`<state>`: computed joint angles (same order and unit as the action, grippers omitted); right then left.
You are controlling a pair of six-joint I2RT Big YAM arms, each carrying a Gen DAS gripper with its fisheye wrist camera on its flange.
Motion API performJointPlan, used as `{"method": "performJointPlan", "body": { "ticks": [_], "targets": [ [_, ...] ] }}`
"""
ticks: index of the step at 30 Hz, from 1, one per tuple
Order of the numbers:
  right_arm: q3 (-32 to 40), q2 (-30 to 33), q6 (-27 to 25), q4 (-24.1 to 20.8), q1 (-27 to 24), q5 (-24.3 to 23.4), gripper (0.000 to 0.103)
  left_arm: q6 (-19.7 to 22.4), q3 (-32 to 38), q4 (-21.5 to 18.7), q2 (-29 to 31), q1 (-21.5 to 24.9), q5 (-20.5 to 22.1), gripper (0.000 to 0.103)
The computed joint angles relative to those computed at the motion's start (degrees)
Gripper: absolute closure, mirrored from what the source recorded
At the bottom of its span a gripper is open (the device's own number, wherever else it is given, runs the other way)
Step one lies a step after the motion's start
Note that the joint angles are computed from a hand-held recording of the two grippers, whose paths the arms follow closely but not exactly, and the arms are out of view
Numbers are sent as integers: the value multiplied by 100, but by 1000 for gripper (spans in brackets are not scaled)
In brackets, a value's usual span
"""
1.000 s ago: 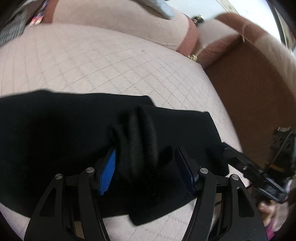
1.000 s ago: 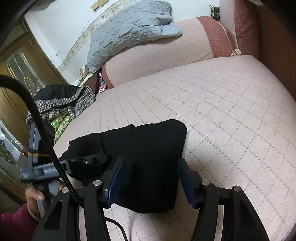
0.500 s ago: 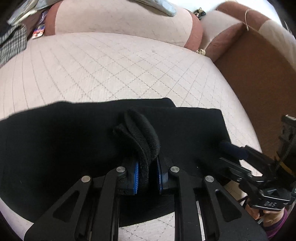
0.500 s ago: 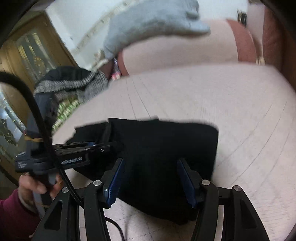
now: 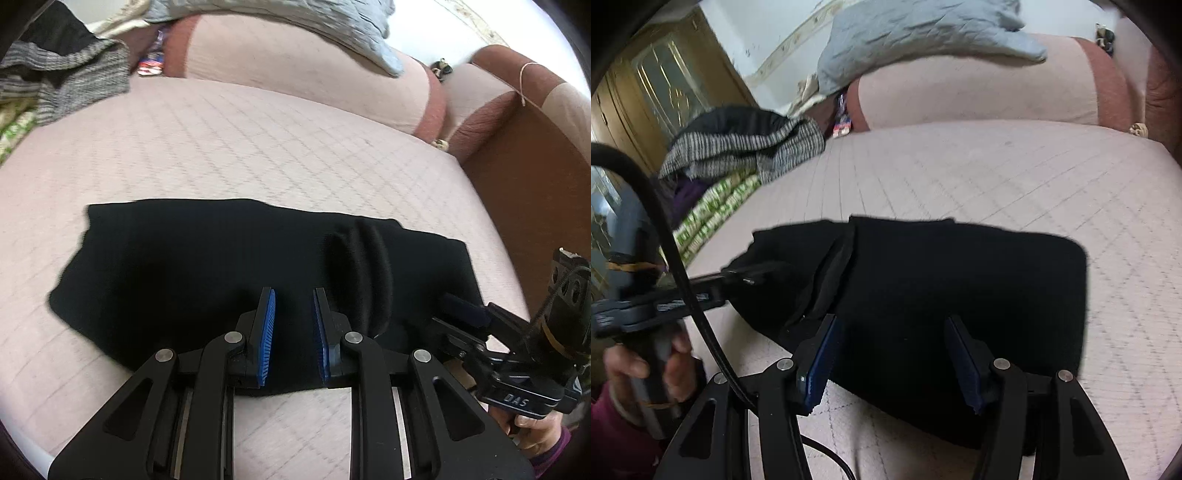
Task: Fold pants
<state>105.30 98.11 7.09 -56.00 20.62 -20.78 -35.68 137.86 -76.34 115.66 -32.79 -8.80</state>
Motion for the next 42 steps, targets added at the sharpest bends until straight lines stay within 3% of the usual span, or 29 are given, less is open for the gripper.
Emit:
{"method": "performJointPlan", "body": {
  "ticks": [6, 11, 19, 21, 22, 23, 25, 32, 42],
  "targets": [
    [53, -11, -133, 57, 166, 38, 46, 15, -602, 221, -360, -54, -425, 85],
    [199, 137, -338, -228, 344, 369, 46, -118, -874, 326, -550, -64, -461, 85],
    [785, 289, -433, -352, 453, 174, 46, -345, -1299, 439, -869, -47, -544, 85],
    [993, 404, -411, -402, 480, 71, 46, -570, -1665, 683, -1114, -16, -442, 85],
    [1104, 476, -417, -436, 495, 7, 46, -719, -1877, 800, -1252, 10, -397, 75],
    [1194, 536, -438, -459, 512, -38, 46, -812, -2021, 880, -1348, 31, -367, 58],
    [1440, 704, -519, -521, 576, -38, 46, -1129, -2506, 1151, -1660, 83, -402, 45],
    [2044, 1176, -765, -535, 712, -142, 46, -1744, -3094, 1172, -2082, 244, -586, 45],
    [3155, 1911, -1174, -1053, 895, 12, 45, -2105, -3214, 1046, -2010, 390, -391, 45]
  ]
}}
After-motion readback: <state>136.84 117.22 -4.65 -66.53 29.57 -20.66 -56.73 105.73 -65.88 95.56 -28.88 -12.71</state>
